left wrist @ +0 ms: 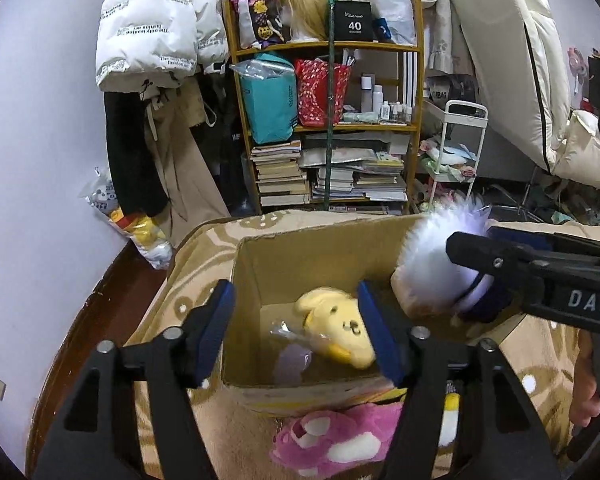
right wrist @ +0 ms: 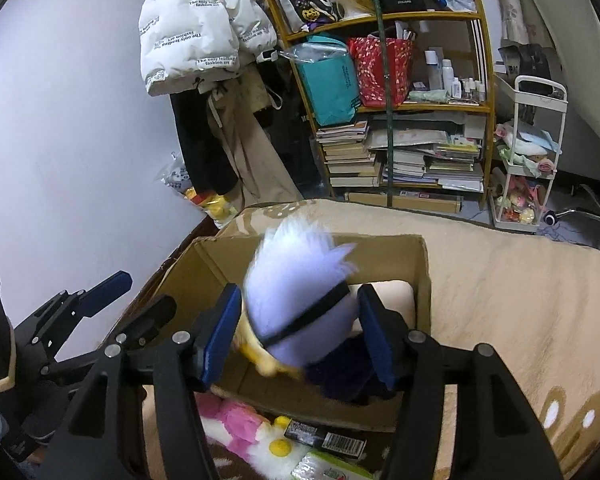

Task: Organize soft objects
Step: 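Open left tool to drop the package into the box while right tool drops the doll in, then withdraw both tools from the box toward the remaining items on the rug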

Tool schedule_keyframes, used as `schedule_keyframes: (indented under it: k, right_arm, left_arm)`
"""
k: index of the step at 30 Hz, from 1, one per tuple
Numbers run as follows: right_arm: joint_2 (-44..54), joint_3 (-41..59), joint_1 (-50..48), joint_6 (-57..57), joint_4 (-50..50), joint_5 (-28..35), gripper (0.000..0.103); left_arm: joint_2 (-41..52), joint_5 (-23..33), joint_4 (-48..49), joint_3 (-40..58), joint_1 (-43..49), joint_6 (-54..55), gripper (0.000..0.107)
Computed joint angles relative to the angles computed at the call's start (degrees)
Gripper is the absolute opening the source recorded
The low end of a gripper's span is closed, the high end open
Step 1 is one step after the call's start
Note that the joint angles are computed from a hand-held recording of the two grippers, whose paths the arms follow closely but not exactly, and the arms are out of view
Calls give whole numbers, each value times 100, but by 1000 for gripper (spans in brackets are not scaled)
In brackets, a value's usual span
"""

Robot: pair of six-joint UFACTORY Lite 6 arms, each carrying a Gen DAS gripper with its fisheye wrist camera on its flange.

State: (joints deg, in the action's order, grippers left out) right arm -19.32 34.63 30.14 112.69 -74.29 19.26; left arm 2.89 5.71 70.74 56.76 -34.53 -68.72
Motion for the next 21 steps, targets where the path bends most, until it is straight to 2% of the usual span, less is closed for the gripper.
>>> schedule_keyframes:
  k: [2,3,5,7,9,13,16,21]
  right_arm:
    - [-131,-65,37,-21,70,54,81]
    - [-183,-90,76,7,66,96,83]
    - [-297,-130,132,-63,160,206,84]
    - [-425,-169,184,-208,327,283,86]
    - [-561,-205,313,-272,458,451,94]
    - [-795,-247,597,-472,817,796,95]
    - [-988,-288,929,-506,963,1191,103]
    - [-1272,-282,1570,-464,1209,1930,103]
  left_arm:
    - [-25,37,-498,-11,-17,513,66]
    - [-49,108,-572,-21,-47,588,68]
    - [-107,234,-547,-47,-102,543,79]
    - [-207,285,-554,-116,-117,552,83]
    - [-350,367,-1003,-207,-147,1029,87]
    - [-623,496,-1650,-381,-149,1705,92]
    - [-916,570,-2781,-540,-86,2842,92]
    - [-1432,759,-3316,-908,-32,3235,99]
